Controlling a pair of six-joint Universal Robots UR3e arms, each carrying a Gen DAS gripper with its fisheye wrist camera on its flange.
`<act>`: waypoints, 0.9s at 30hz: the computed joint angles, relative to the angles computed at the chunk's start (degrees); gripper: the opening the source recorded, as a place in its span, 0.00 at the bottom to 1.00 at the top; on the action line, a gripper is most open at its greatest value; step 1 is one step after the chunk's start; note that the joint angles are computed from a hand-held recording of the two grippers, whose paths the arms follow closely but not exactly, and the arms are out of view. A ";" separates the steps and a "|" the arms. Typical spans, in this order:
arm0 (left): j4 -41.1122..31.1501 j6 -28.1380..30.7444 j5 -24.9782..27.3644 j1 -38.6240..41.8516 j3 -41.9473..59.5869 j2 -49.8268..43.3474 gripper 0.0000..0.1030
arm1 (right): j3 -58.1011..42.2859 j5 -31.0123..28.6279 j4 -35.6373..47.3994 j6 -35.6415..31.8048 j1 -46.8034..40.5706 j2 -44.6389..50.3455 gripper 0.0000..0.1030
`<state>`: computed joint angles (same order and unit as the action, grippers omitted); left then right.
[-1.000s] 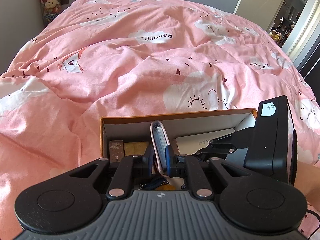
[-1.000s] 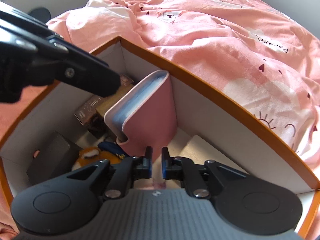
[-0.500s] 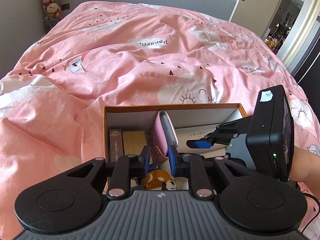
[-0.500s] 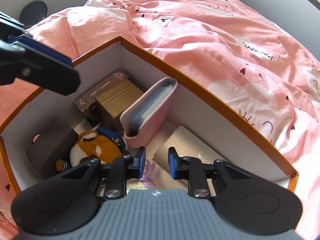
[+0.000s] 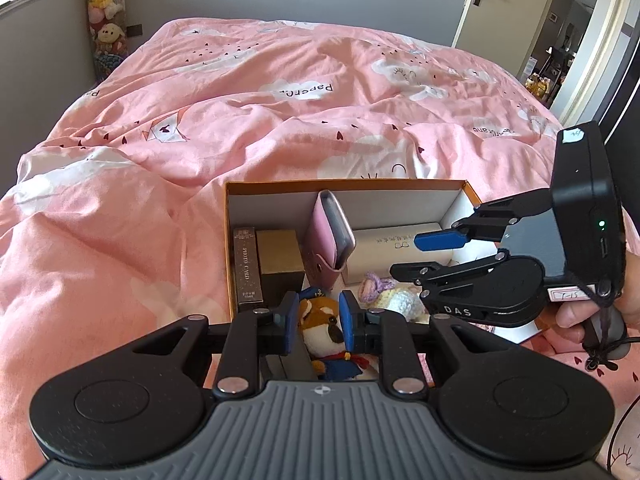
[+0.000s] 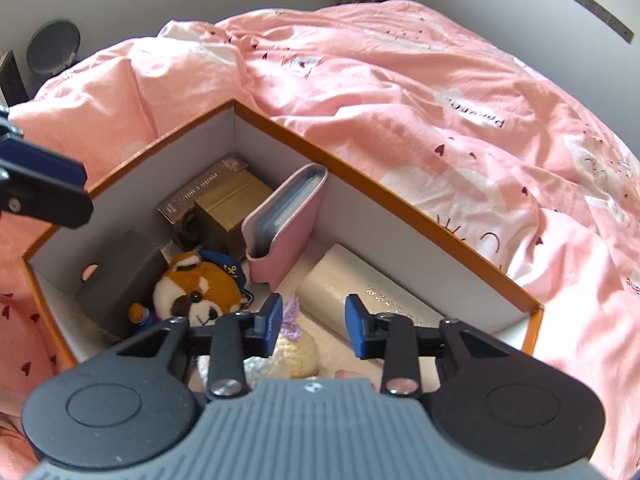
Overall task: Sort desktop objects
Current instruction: 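Move both grippers down beside orange box toward compact and lotion tube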
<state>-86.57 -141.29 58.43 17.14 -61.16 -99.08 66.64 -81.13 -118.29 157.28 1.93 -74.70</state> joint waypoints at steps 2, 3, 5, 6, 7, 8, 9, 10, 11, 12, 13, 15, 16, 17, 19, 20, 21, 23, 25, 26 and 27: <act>0.57 1.48 -1.09 1.12 -3.87 3.35 0.24 | 4.30 -0.65 -2.33 0.87 0.07 -3.97 0.40; 0.51 2.38 -1.67 1.63 -5.47 4.89 0.24 | 5.62 -1.11 -3.06 1.72 0.41 -5.50 0.40; 0.15 4.28 -2.90 2.74 -8.42 7.93 0.24 | 9.69 -1.12 -4.45 2.52 0.23 -9.85 0.41; -0.23 5.58 -3.59 3.45 -10.06 9.72 0.24 | 11.71 -0.84 -5.06 2.98 0.00 -12.08 0.41; -0.60 6.75 -4.15 4.01 -11.42 11.19 0.24 | 13.65 -0.82 -5.62 3.61 -0.16 -14.29 0.42; -1.25 7.98 -4.75 4.61 -12.58 12.56 0.24 | 16.06 -0.18 -6.04 4.04 -0.77 -17.21 0.42; -2.56 9.61 -5.47 5.37 -13.61 13.89 0.24 | 18.05 0.76 -6.18 4.38 -1.37 -19.60 0.42; -4.29 11.16 -6.06 6.05 -14.34 15.05 0.24 | 19.88 1.45 -5.88 4.79 -1.90 -21.98 0.42; -6.26 12.76 -6.53 6.69 -14.88 15.97 0.25 | 21.79 1.79 -5.30 5.26 -2.29 -24.50 0.42; -8.16 14.21 -6.81 7.26 -15.64 16.90 0.25 | 23.49 2.00 -4.70 5.64 -2.57 -26.70 0.42; -9.86 15.58 -6.87 7.71 -16.45 17.66 0.25 | 25.36 2.57 -3.97 5.84 -3.00 -29.02 0.42; -12.38 17.87 -6.32 8.46 -19.41 19.54 0.25 | 28.64 3.43 -1.15 6.53 -3.48 -33.48 0.42; -13.12 18.27 -5.73 8.68 -21.11 20.35 0.25 | 30.33 4.06 0.48 6.91 -3.84 -35.78 0.42; -14.03 18.89 -5.00 8.69 -22.81 21.11 0.25 | 31.92 4.75 2.36 7.20 -4.02 -37.92 0.42; -15.39 19.86 -2.96 8.34 -25.83 22.13 0.25 | 34.71 5.06 5.16 7.67 -3.58 -41.34 0.42; -15.48 20.26 -1.92 8.14 -27.52 22.87 0.24 | 36.25 4.16 6.09 8.24 -2.62 -42.91 0.42; -15.52 20.91 -1.11 8.10 -29.21 23.75 0.24 | 37.56 2.92 6.75 8.99 -1.41 -44.10 0.42; -16.38 22.58 0.51 8.00 -31.57 25.03 0.24 | 39.89 1.61 8.83 10.37 0.18 -46.28 0.42; -17.56 24.19 2.25 8.09 -33.69 26.42 0.24 | 41.71 2.45 12.10 11.01 -0.26 -48.60 0.42; -18.24 25.12 2.78 8.39 -34.45 27.06 0.24 | 42.24 2.39 13.53 11.61 -0.21 -49.35 0.42; -18.81 25.90 3.42 8.59 -35.25 27.72 0.24 | 42.79 2.18 15.18 12.22 -0.06 -50.31 0.42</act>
<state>-105.38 -115.39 61.85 25.73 -96.41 -71.35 109.43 -78.95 -103.11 169.50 1.87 -125.02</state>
